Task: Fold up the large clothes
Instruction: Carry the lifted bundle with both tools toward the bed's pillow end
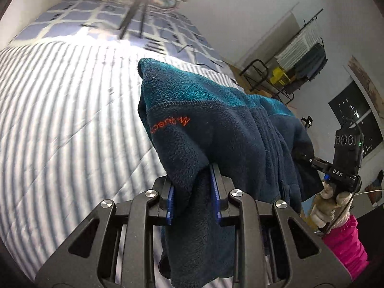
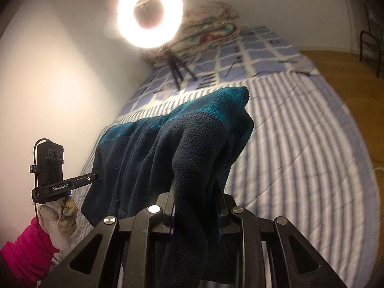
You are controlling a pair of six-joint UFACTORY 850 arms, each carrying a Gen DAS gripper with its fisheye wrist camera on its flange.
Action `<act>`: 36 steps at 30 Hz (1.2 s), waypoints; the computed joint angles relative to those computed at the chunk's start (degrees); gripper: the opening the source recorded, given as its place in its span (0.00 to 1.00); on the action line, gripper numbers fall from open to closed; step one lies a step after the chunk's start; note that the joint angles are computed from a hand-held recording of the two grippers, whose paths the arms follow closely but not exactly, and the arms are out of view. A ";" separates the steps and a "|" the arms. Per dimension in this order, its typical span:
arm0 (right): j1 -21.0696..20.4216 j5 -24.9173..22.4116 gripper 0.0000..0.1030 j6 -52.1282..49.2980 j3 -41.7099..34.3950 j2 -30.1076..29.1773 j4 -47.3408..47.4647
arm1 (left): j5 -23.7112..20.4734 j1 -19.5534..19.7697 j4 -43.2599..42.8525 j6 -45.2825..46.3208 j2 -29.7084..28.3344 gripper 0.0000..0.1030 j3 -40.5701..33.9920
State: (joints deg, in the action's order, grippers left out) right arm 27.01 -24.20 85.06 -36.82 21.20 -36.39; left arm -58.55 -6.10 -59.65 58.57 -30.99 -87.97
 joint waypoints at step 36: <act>-37.27 -2.84 0.32 -12.91 -5.15 -18.44 -12.70 | 4.30 -18.54 13.98 -24.58 -35.60 0.34 -51.16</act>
